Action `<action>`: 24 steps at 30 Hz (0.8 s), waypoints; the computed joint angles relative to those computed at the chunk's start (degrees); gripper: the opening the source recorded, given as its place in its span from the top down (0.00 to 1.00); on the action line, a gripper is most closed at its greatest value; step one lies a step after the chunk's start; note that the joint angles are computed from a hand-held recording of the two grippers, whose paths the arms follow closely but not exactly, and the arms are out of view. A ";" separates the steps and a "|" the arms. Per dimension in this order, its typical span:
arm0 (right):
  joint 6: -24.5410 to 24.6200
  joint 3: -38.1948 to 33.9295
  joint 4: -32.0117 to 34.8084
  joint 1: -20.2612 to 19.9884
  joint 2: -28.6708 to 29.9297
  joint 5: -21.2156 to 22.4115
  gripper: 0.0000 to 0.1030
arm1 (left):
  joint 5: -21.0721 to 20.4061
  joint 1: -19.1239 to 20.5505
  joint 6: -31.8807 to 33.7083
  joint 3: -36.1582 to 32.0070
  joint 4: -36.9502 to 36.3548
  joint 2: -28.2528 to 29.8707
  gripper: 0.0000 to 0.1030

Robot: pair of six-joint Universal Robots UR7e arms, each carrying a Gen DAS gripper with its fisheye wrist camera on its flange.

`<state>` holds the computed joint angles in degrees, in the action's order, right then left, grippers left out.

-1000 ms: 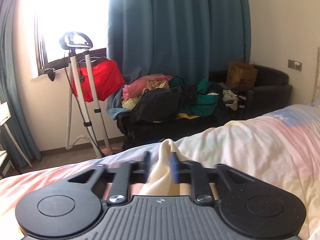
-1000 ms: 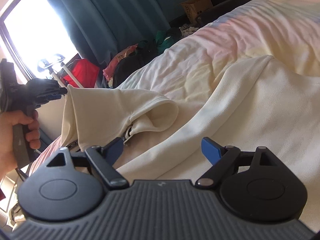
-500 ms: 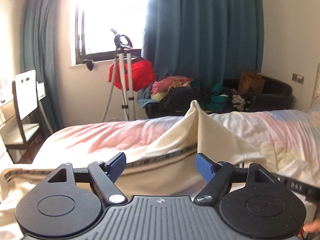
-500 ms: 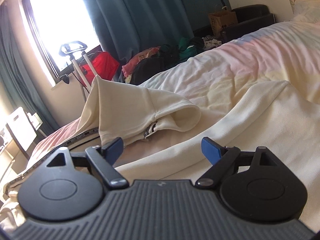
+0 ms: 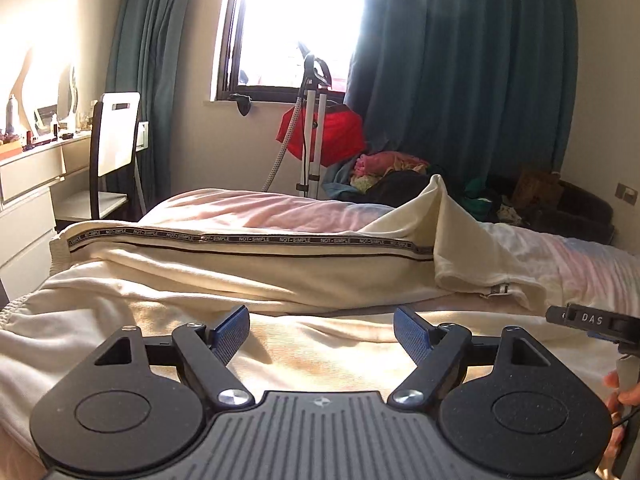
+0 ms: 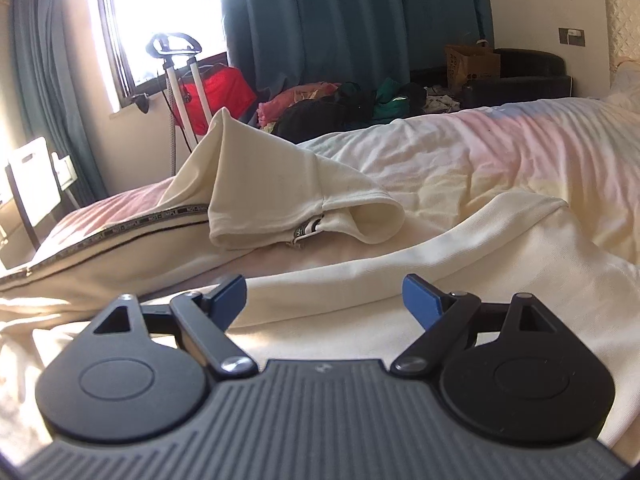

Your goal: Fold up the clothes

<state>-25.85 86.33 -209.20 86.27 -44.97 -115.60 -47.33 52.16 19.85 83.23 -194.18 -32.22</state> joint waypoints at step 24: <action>-39.13 -46.03 19.54 -2.76 22.78 -8.18 0.16 | 0.76 4.52 -1.40 -11.84 7.40 6.51 0.19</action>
<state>-64.99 40.30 -189.66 83.51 -22.18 -123.78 -46.57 56.68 18.45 71.40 -186.78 -25.70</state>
